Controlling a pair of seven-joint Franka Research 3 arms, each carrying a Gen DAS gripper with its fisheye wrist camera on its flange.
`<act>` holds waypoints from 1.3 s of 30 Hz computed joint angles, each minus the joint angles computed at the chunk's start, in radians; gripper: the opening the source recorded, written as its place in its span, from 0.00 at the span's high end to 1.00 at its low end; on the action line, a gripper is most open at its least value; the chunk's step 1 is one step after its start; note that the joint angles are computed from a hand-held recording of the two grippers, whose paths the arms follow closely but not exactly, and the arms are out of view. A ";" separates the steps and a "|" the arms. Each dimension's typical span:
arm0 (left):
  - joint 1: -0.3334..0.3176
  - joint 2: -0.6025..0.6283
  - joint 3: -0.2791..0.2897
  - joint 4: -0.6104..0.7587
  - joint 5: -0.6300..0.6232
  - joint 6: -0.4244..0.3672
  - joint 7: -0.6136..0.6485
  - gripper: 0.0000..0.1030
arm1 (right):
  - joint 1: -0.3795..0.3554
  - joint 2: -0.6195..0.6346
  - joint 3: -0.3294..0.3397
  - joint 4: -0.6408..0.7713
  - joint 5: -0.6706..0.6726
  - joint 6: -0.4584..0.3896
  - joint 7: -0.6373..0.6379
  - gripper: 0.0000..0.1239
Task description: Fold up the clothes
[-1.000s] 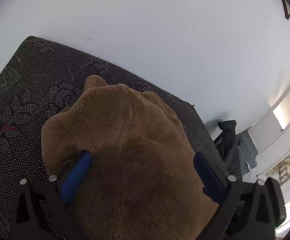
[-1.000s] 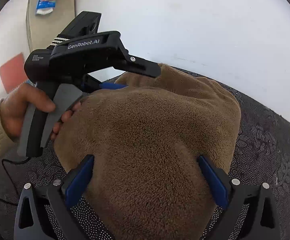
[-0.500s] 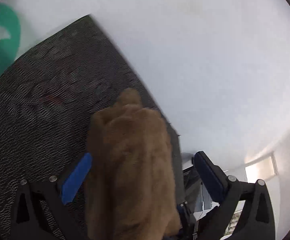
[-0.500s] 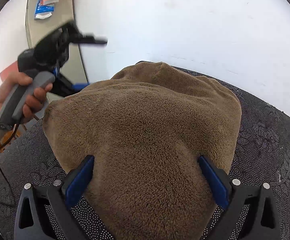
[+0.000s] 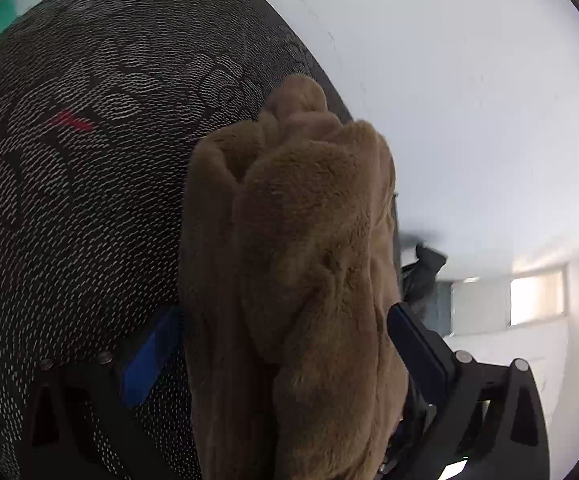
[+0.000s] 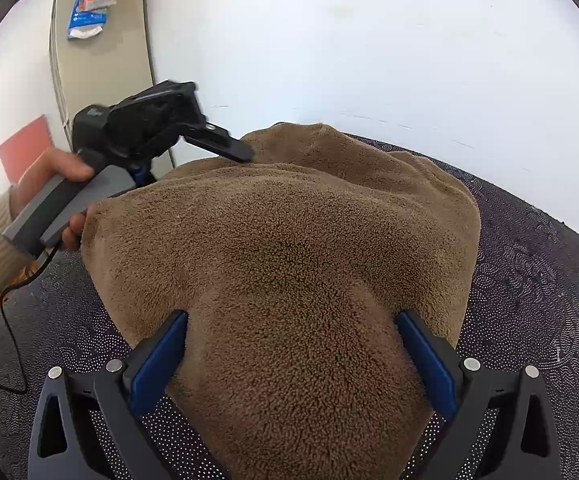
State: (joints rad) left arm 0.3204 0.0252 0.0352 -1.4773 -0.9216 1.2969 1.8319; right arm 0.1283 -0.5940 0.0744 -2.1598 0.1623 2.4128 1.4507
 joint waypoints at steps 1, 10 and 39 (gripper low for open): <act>-0.005 0.017 -0.005 0.029 0.013 -0.012 -0.014 0.00 | 0.000 -0.001 0.000 -0.001 0.000 0.000 0.001 0.17; 0.016 0.129 -0.066 0.180 -0.003 -0.149 -0.059 0.00 | 0.008 -0.008 0.000 -0.004 0.007 0.000 0.010 0.17; 0.053 0.241 -0.149 0.346 -0.046 -0.226 -0.211 0.00 | -0.102 0.356 -0.211 0.361 0.534 -0.379 0.339 0.17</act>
